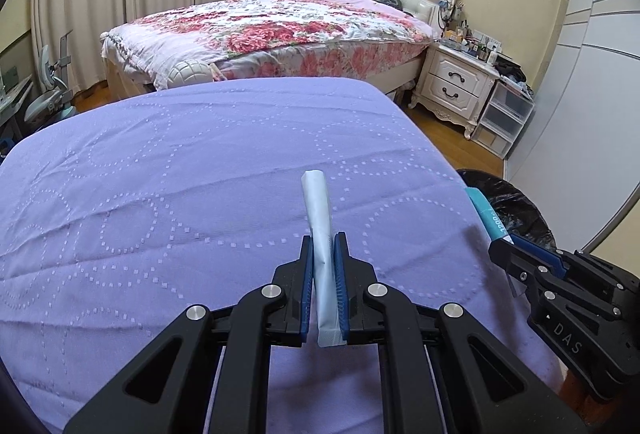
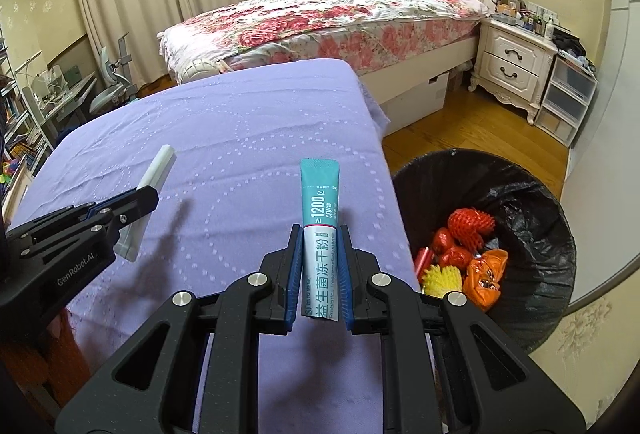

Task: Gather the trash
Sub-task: 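Carry both tubes over the bin and open both tools to drop them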

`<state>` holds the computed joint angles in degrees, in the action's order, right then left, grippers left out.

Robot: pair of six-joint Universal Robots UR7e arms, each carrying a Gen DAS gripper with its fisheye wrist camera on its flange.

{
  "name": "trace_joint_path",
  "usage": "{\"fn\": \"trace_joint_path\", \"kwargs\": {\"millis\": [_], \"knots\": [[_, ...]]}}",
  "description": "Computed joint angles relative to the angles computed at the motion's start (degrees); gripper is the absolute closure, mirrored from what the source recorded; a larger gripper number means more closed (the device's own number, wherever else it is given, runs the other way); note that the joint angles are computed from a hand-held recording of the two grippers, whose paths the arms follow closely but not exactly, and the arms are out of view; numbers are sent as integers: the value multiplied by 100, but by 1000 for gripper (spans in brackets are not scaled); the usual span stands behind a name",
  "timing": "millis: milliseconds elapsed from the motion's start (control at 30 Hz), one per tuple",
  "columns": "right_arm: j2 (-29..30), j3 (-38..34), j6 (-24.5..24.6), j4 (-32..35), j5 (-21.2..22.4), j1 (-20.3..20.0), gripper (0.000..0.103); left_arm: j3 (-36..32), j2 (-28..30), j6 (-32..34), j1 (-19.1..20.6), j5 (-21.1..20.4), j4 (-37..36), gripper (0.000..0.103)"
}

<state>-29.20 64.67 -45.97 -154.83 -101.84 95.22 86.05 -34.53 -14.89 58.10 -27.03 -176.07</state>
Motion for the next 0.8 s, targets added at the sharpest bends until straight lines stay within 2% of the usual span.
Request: {"fn": "trace_joint_path", "kwargs": {"millis": [400,800], "knots": [[-357,239,122,-501,-9,-205,86,-479,425,781,-212,-204,-482,92],[-148,-315,218,-926,-211,-352,86,-1733,1202,1789,-272,-628,-377,92]]}}
